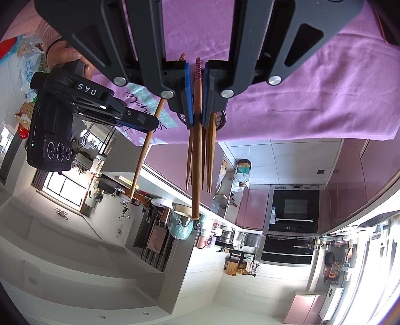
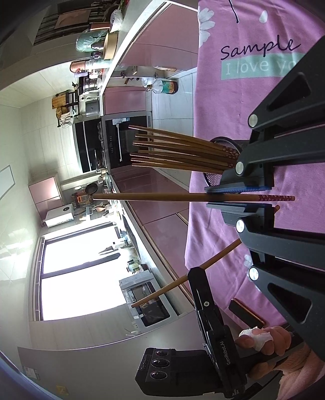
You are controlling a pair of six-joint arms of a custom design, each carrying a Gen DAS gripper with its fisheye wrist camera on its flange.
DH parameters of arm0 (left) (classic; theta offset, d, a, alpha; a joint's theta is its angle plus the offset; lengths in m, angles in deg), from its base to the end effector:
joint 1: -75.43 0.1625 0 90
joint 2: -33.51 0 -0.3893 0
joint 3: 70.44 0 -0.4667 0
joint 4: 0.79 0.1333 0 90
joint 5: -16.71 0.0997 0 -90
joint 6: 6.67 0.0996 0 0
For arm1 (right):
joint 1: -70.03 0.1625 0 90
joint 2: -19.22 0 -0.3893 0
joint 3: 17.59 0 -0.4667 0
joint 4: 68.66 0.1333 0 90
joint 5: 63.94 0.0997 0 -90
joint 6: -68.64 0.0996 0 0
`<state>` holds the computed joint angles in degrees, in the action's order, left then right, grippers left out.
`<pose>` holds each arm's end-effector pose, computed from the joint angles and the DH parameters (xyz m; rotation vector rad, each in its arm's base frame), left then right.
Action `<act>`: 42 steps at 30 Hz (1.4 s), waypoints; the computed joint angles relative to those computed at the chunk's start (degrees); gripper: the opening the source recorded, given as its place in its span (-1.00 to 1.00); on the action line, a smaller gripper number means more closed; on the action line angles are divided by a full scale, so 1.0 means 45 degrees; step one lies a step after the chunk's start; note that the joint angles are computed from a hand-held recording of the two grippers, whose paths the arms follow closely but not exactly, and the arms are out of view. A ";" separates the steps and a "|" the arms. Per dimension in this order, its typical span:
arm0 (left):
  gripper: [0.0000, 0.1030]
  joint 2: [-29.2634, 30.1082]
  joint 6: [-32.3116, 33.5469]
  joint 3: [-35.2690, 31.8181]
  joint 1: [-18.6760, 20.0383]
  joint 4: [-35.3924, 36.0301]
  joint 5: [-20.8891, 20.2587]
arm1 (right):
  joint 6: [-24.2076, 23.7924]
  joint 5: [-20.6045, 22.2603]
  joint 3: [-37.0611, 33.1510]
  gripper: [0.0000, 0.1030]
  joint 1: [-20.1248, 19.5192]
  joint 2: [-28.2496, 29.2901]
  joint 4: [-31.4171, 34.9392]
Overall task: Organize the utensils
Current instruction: 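Lower the chopsticks into the holder and open both tools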
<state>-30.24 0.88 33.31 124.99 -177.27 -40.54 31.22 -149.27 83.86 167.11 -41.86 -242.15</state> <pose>-0.2851 -0.6230 0.2263 0.7416 2.4558 -1.2600 0.2247 -0.6618 0.1966 1.1074 -2.5870 1.1030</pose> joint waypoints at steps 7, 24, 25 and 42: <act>-0.85 0.0114 0.0199 -0.0216 -0.0020 0.0012 -0.0029 | -0.0023 0.0044 -0.0156 -0.89 0.0024 0.0080 0.0002; -0.85 -0.0023 0.0608 -0.0143 -0.0148 -0.0221 -0.0086 | -0.0014 0.0234 -0.0321 -0.90 0.0093 0.0125 -0.0119; -0.85 -0.0025 0.0635 -0.0140 -0.0160 -0.0241 -0.0085 | -0.0010 0.0250 -0.0317 -0.90 0.0089 0.0117 -0.0136; -0.85 0.0245 0.1118 -0.0607 -0.0127 -0.0516 -0.0188 | 0.0045 0.0450 -0.0490 -0.90 0.0135 0.0106 -0.0424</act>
